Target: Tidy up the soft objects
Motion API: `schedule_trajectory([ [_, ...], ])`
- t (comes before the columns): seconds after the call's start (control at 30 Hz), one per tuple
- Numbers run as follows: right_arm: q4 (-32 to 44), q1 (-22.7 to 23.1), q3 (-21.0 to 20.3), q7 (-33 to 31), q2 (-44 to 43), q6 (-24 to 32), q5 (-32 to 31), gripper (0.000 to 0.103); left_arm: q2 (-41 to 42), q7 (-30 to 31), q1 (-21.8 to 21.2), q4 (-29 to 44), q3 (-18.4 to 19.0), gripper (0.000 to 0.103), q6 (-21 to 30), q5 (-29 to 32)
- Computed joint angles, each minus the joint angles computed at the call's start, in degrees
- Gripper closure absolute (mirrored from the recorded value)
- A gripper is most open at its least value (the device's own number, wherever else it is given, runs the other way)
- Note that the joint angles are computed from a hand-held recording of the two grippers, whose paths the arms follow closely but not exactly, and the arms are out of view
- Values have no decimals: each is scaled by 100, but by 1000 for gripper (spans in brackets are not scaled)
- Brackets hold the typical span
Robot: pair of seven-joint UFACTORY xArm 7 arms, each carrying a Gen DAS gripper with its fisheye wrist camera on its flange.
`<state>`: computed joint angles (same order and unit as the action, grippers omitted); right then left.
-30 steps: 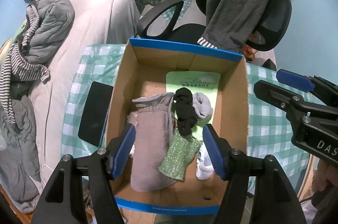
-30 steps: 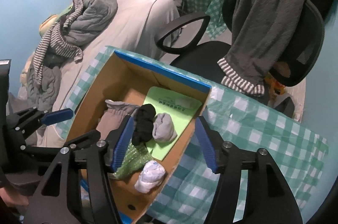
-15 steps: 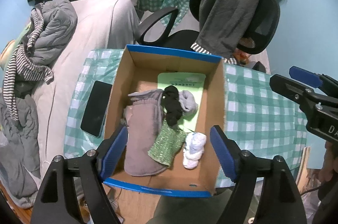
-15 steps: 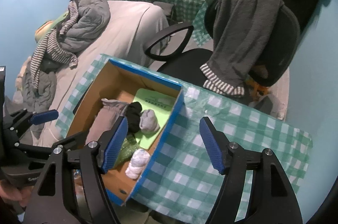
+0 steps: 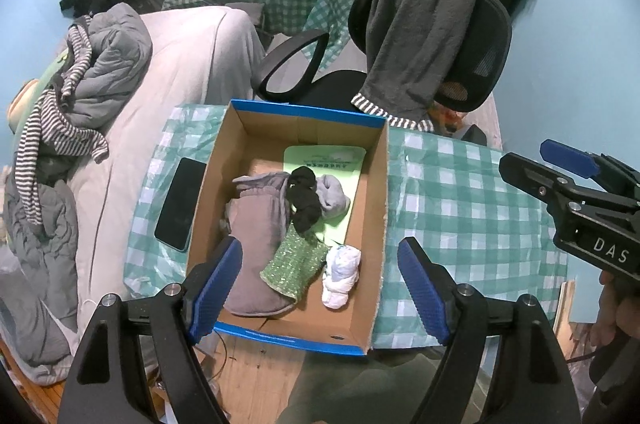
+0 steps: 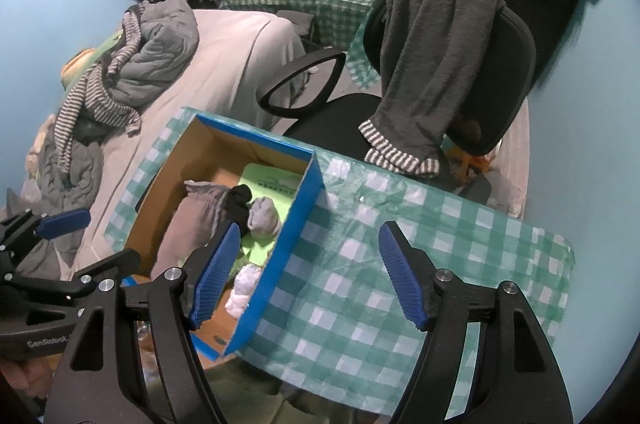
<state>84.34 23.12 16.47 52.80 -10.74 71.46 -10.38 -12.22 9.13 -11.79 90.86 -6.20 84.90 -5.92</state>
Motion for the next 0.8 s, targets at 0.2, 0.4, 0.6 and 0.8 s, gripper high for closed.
schedule_trajectory([
  [0.2,-209,-59,-8,71,-292,44,58,31,-50,-113,-69,3,-71,22,54,29],
  [0.4,-359,-167,11,80,-517,120,120,31,-82,-227,-147,-17,-142,22,102,54],
  [0.6,-451,-261,35,43,-661,137,172,31,-88,-321,-182,-4,-157,22,127,83],
  [0.8,-479,-301,60,7,-709,108,229,31,-108,-338,-185,-2,-146,22,121,83],
])
